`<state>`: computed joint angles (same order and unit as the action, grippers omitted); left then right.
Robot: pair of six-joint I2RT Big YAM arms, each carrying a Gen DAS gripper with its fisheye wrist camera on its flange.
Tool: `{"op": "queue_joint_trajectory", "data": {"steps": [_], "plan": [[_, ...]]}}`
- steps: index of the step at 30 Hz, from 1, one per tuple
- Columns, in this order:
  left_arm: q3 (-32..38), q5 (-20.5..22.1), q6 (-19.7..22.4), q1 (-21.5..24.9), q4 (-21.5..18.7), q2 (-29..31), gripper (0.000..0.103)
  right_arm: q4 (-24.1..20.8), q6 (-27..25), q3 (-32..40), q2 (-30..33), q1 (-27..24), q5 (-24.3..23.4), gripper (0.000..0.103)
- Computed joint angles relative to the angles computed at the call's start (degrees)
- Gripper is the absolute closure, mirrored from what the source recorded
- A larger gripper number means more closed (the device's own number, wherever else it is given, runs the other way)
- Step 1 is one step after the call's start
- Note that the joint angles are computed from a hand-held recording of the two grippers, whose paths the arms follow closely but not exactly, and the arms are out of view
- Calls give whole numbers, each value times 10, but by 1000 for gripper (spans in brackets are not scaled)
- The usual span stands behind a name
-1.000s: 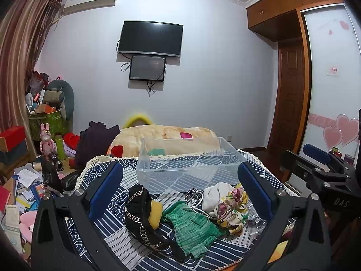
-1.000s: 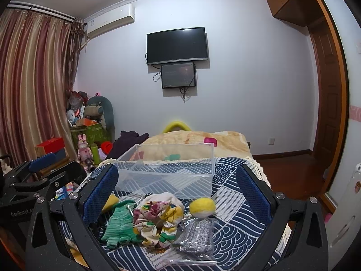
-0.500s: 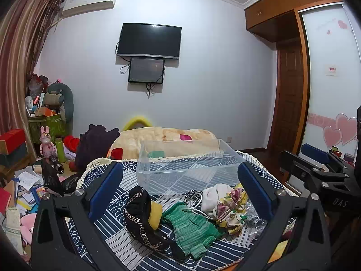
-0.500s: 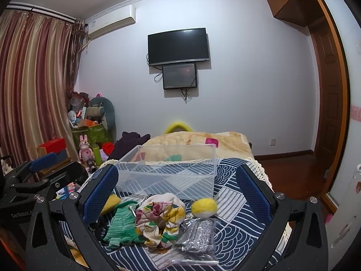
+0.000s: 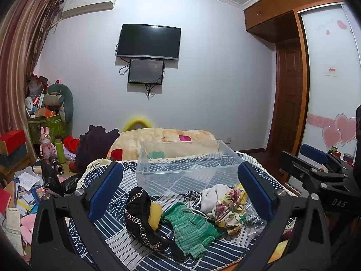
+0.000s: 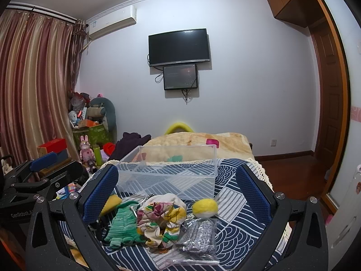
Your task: Organize soft objects
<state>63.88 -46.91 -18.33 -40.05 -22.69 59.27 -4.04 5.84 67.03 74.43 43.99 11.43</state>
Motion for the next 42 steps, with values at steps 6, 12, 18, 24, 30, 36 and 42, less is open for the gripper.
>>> {"op": "queue_joint_trajectory", "data": {"steps": [6, 12, 18, 24, 30, 36, 42], "plan": [[3, 1, -1, -1, -1, 2, 0, 1, 1, 0, 0, 1, 1, 0], [1, 0, 0, -2, 0, 1, 0, 0, 2, 0, 0, 0, 0, 0], [-5, 0, 16, -6, 19, 0, 0, 7, -3, -2, -1, 4, 4, 0], [-12, 25, -3, 12, 8, -10, 16, 13, -10, -4, 0, 7, 1, 0], [-21, 63, -50, 49, -50, -11, 28, 4, -13, 4, 11, 9, -14, 6], [-31, 87, -85, 80, -91, -3, 40, -37, -8, 29, 37, 9, -51, 23], [-42, 123, -112, 112, -110, -1, 56, -88, -5, 66, 70, 13, -83, 39]]}}
